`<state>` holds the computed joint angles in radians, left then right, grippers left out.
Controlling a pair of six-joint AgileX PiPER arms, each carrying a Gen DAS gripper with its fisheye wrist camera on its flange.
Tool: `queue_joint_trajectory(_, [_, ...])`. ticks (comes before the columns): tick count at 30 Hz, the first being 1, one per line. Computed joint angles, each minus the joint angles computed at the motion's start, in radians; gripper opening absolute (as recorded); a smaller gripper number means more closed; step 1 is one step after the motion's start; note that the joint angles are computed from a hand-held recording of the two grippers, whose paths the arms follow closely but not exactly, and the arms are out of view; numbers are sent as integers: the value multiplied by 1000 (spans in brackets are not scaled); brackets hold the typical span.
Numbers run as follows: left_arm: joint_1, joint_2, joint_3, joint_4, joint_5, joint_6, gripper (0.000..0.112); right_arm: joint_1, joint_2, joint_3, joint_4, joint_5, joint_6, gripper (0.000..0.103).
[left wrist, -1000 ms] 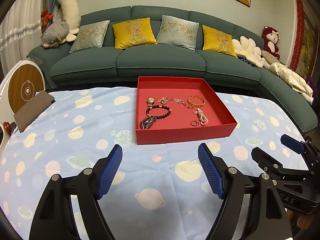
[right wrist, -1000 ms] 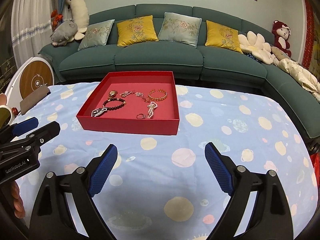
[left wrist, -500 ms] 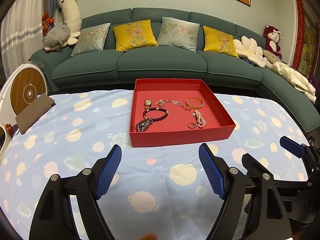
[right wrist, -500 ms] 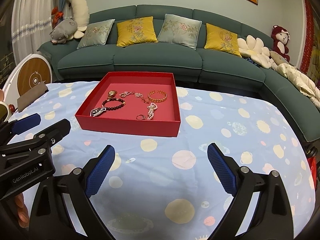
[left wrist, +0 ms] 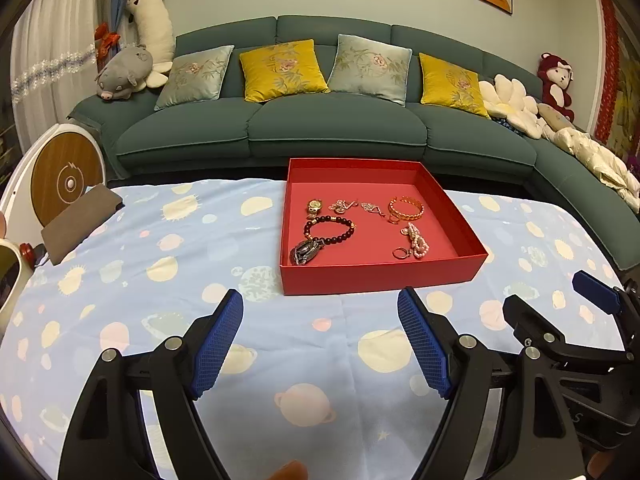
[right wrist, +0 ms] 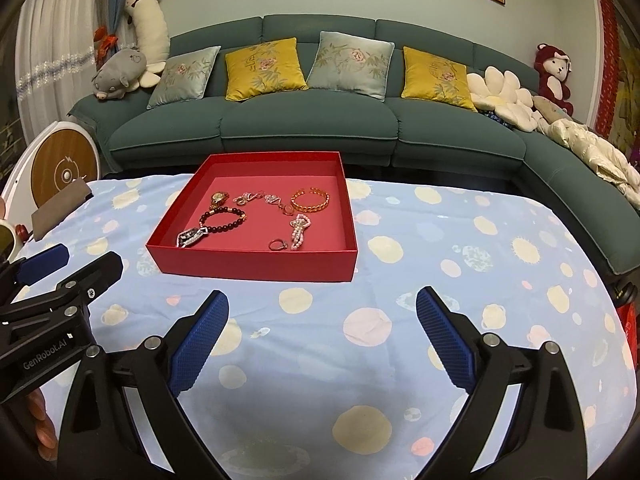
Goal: Organize jewelry
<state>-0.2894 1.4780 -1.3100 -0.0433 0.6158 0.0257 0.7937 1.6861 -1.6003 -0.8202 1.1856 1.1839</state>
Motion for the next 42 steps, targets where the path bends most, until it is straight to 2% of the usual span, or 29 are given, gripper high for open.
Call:
queue_joint_trajectory(12, [-3, 8, 0, 40, 1, -51, 77, 2, 12, -8, -1, -3, 3, 93])
queue_joint_trajectory(17, [3, 8, 1, 33, -1, -54, 77, 7, 14, -8, -16, -3, 20, 97])
queue_joint_trajectory(42, [1, 17, 3, 70, -10, -96, 77, 20, 27, -10, -34, 7, 14, 97])
